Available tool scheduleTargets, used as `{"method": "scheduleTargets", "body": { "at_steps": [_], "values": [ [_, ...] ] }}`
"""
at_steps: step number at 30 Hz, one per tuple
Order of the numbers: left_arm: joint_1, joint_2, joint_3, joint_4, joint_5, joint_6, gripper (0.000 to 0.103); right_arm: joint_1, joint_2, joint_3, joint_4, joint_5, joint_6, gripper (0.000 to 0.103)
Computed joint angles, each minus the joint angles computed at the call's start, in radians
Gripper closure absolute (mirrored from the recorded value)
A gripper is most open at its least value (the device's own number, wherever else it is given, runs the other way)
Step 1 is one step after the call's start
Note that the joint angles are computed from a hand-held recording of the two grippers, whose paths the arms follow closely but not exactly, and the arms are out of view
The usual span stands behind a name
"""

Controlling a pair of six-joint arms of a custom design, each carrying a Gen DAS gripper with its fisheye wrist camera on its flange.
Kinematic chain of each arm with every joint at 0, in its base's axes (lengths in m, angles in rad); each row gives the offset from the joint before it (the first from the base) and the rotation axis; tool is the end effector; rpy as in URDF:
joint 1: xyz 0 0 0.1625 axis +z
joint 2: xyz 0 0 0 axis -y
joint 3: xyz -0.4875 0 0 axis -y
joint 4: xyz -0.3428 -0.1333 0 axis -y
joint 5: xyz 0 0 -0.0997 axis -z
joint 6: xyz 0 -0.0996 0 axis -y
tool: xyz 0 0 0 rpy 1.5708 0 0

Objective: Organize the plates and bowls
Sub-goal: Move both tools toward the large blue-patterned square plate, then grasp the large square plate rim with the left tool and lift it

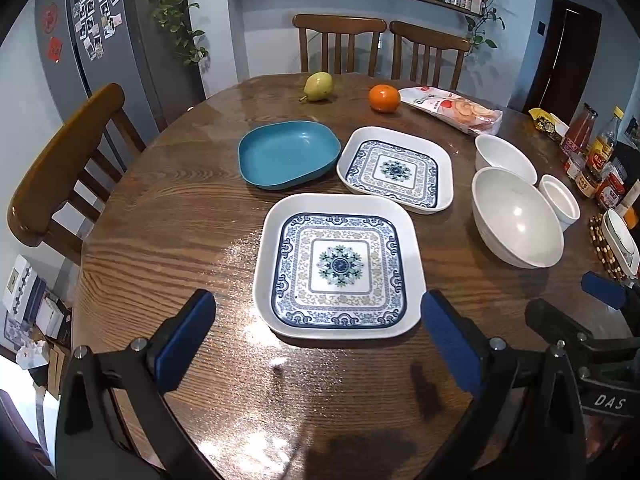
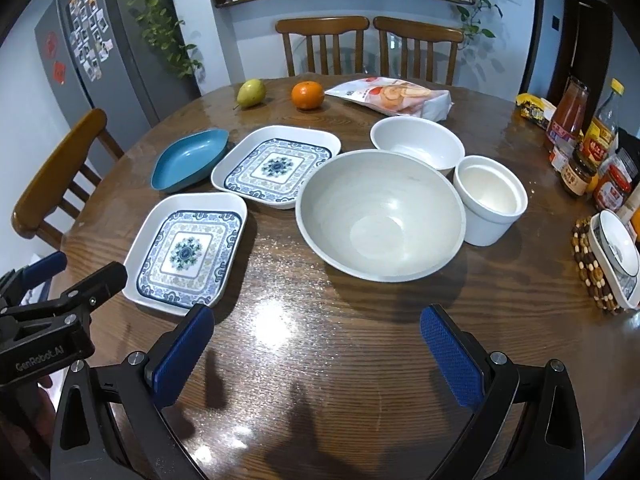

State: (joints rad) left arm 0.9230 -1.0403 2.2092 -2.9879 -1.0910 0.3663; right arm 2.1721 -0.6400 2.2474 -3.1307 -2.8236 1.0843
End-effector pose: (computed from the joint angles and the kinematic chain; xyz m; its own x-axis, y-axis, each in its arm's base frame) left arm -0.1582 -0.5062 0.2064 -0.5148 0.6922 -0.5058 0.8240 0.5624 -0.0691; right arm 0.3015 -0.3711 0.0752 -0.6081 0.6280 0.4856 -0.0588 0.5743 -0.8165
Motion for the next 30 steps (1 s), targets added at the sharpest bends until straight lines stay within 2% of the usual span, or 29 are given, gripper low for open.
{"method": "scheduleTargets", "body": {
  "at_steps": [6,11,16,21,23,28,30],
  "values": [
    [0.022,0.013,-0.028,0.031,-0.009,-0.002,0.001,-0.005,0.006,-0.016,0.002,0.010,-0.010,0.000],
    [0.043,0.024,-0.056,0.059,-0.013,0.015,0.004,-0.018,0.031,-0.036,-0.089,0.030,-0.095,0.000],
    [0.075,0.049,-0.102,0.104,-0.007,0.023,0.017,-0.045,0.066,-0.073,-0.186,0.082,-0.213,0.000],
    [0.111,0.079,-0.157,0.158,-0.001,0.022,0.041,-0.074,0.094,-0.115,-0.232,0.123,-0.310,0.000],
    [0.122,0.090,-0.181,0.194,-0.001,0.017,0.047,-0.085,0.102,-0.129,-0.242,0.140,-0.332,0.000],
    [0.136,0.108,-0.214,0.238,-0.017,0.026,0.053,-0.116,0.110,-0.146,-0.284,0.204,-0.366,0.001],
    [0.137,0.116,-0.224,0.249,-0.017,0.027,0.053,-0.128,0.115,-0.153,-0.309,0.224,-0.386,0.009]
  ]
}}
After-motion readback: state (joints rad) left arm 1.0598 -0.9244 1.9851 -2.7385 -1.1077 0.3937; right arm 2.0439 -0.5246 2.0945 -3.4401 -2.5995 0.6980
